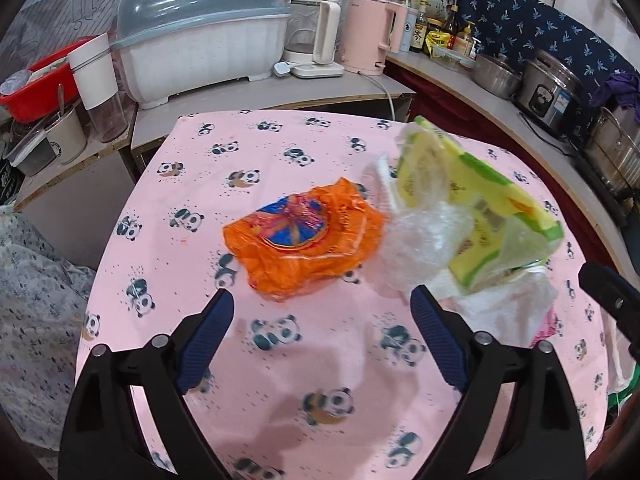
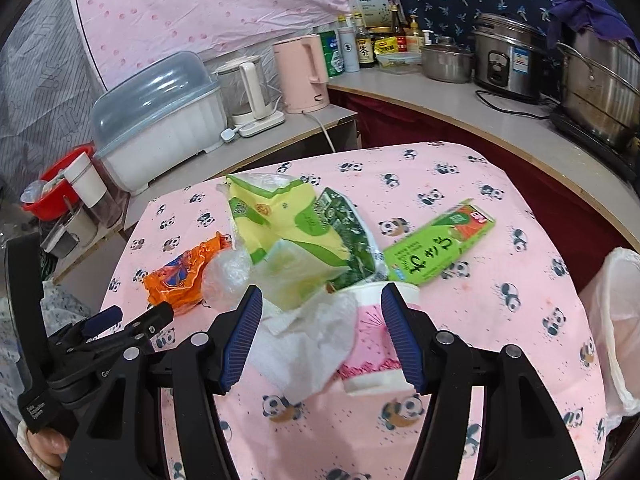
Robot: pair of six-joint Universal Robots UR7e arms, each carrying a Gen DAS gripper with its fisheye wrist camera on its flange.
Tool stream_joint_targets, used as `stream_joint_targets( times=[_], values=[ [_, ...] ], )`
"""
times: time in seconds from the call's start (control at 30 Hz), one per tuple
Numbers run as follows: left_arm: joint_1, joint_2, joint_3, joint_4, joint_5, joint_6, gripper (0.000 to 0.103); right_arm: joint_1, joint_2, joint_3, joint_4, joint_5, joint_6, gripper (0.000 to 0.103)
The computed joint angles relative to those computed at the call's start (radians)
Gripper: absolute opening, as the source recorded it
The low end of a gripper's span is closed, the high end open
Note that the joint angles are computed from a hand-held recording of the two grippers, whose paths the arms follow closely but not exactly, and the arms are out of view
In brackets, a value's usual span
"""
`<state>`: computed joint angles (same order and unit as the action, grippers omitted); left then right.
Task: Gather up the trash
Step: 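Move both tools back over the table toward the snack bag, then grasp the yellow-green snack bag with the right tool while the left tool grasps the orange wrapper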
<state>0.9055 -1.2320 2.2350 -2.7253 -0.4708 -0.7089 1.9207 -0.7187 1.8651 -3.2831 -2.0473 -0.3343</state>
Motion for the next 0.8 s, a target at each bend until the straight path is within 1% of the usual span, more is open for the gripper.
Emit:
stream_joint_targets(
  times=[0.03,0.13,0.27,0.33,0.4,0.47,0.5,0.57,0.6,0.63,0.73,0.77,0.8],
  values=[
    [0.012,0.001,-0.001,-0.016,-0.005,0.022,0.087,0.003,0.014,-0.016,0.008,-0.002,-0.001,0.066],
    [0.045,0.01,-0.005,-0.073,-0.028,0.093,0.088,0.011,0.045,-0.047,0.007,-0.014,-0.013,0.071],
    [0.086,0.032,-0.025,-0.105,-0.041,0.155,0.088,0.015,0.089,-0.101,0.033,-0.027,-0.014,0.072],
    [0.104,0.042,-0.032,-0.139,-0.056,0.184,0.088,0.013,0.106,-0.122,0.04,-0.034,-0.014,0.072],
    [0.117,0.055,-0.039,-0.168,-0.056,0.203,0.087,0.011,0.121,-0.138,0.041,-0.043,-0.019,0.072],
    [0.132,0.06,-0.048,-0.177,-0.076,0.214,0.076,0.009,0.131,-0.15,0.047,-0.048,-0.019,0.068],
    [0.14,0.061,-0.053,-0.176,-0.089,0.215,0.073,0.007,0.134,-0.153,0.047,-0.048,-0.019,0.062],
    [0.15,0.067,-0.063,-0.172,-0.101,0.218,0.06,0.001,0.132,-0.155,0.059,-0.034,-0.012,0.056],
    [0.153,0.07,-0.066,-0.171,-0.102,0.221,0.057,0.0,0.133,-0.155,0.058,-0.033,-0.011,0.051],
    [0.153,0.074,-0.068,-0.174,-0.101,0.227,0.05,0.0,0.134,-0.154,0.055,-0.034,-0.012,0.051],
    [0.145,0.082,-0.069,-0.183,-0.083,0.246,0.034,-0.002,0.128,-0.144,0.047,-0.022,-0.013,0.048],
    [0.141,0.082,-0.067,-0.185,-0.078,0.248,0.03,-0.002,0.125,-0.139,0.045,-0.017,-0.013,0.047],
    [0.135,0.08,-0.064,-0.194,-0.076,0.25,0.029,-0.002,0.12,-0.133,0.041,-0.011,-0.015,0.045]
  ],
)
